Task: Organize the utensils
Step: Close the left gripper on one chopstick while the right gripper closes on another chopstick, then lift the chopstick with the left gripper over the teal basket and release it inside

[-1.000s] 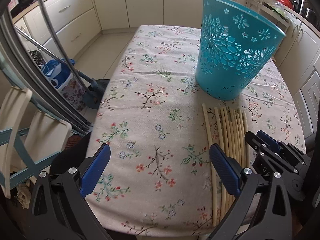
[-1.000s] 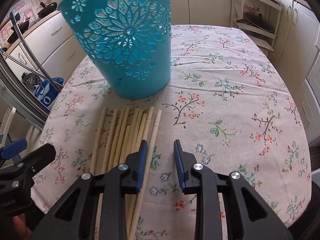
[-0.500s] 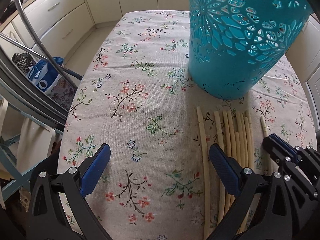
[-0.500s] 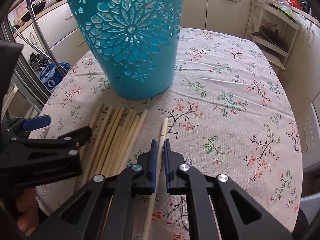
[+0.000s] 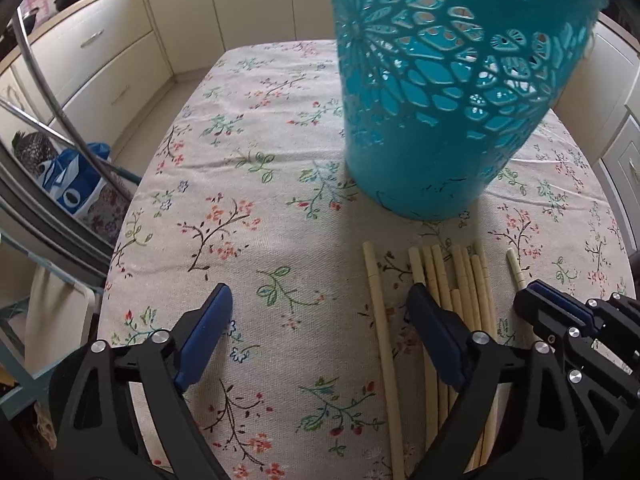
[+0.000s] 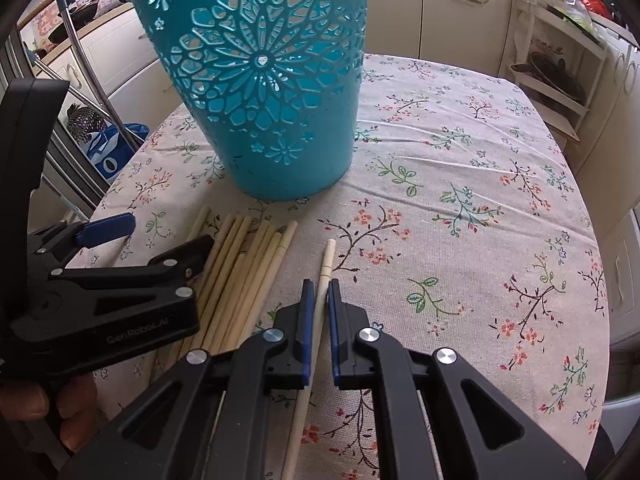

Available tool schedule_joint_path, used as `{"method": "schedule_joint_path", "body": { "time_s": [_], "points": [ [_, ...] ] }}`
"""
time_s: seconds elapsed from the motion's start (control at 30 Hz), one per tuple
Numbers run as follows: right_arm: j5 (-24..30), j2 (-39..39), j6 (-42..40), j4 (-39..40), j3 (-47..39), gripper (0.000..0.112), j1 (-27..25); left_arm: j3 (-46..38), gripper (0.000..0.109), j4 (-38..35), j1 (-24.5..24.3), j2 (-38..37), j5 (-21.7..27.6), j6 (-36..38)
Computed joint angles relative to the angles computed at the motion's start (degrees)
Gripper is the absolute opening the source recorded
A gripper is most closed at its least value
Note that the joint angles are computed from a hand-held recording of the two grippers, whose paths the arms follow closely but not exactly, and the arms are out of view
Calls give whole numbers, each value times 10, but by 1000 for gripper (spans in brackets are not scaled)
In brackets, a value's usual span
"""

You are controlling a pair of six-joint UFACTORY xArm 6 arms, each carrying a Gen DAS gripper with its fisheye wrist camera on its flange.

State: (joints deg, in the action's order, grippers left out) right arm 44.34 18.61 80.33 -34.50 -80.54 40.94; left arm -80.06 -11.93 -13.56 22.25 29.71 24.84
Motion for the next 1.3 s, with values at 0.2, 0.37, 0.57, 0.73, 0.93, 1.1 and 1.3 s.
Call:
{"method": "schedule_joint_path", "body": {
  "time_s": [0.2, 0.37, 0.57, 0.73, 0.93, 1.1, 1.3],
  "points": [
    [14, 1, -12, 7, -9, 8, -3, 21, 36, -71, -7, -18, -4, 93],
    [23, 4, -14, 0, -14, 8, -2, 20, 6, -125, -9, -21, 16, 161],
    [20, -4, -4, 3, -2, 7, 0, 41, 5, -161, -2, -43, 19, 193],
    [24, -3, 4, -9, -2, 7, 3, 25, 5, -157, 8, -26, 50, 190],
    [-49, -37, 95, -60, 62, 6, -7, 25, 5, -293, 45, -72, 108, 298],
    [-65, -46, 163, -127, 84, 6, -4, -23, 5, -399, 82, -104, 182, 342],
    [-83, -58, 192, -154, 103, 6, -7, -117, 5, -459, 80, -91, 205, 330]
  ]
}}
